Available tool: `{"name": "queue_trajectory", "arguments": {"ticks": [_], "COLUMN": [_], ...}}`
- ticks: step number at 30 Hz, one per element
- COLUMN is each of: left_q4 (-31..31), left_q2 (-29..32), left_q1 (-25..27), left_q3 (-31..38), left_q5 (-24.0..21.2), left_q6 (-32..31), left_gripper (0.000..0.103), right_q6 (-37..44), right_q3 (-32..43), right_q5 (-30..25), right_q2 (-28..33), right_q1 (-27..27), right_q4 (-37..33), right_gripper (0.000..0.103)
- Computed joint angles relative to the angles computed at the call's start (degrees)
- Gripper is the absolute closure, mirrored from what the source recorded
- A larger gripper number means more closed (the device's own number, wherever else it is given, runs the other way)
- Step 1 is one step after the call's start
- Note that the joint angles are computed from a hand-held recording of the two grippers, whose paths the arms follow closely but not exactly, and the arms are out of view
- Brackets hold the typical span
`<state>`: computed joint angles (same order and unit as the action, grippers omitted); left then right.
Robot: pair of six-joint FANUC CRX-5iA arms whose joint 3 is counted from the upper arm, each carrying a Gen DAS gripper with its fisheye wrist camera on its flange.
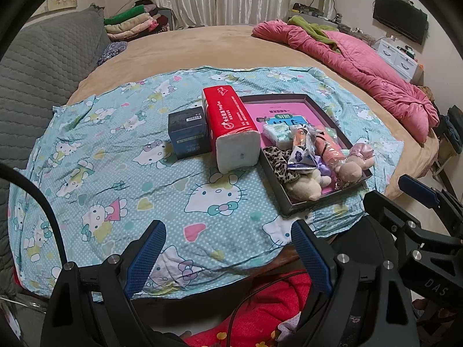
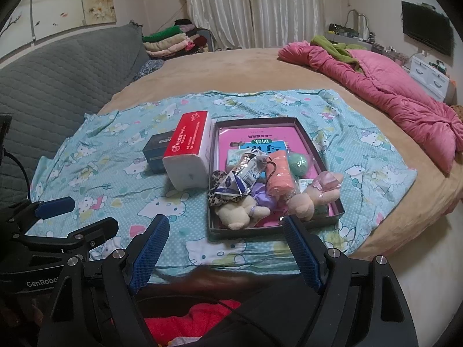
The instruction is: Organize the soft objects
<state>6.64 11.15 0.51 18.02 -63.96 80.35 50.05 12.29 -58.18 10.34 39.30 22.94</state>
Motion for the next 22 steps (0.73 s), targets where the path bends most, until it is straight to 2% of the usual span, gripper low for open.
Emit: {"name": "queue_trajectory", "arguments": {"ticks": [16, 22], "left_q4": [0.45, 0.73], "left_q2": [0.55, 1.66], "left_q1": [0.25, 0.89], "left_q3": [-0.30, -0.02], "left_q5": [-0.42, 1.17], "left_q6": [0.55, 1.38], "left_gripper": [0.015, 0.015], "right_q6": [-0.31, 0.78], "right_q3": [-0.36, -0.15], "right_q5": [0.25, 0.54], "right_q2": [0.04, 0.63], "right_q1": [-0.12, -1.37], "right_q4": [0.38, -0.35], "right_gripper": [0.021, 0.021]}}
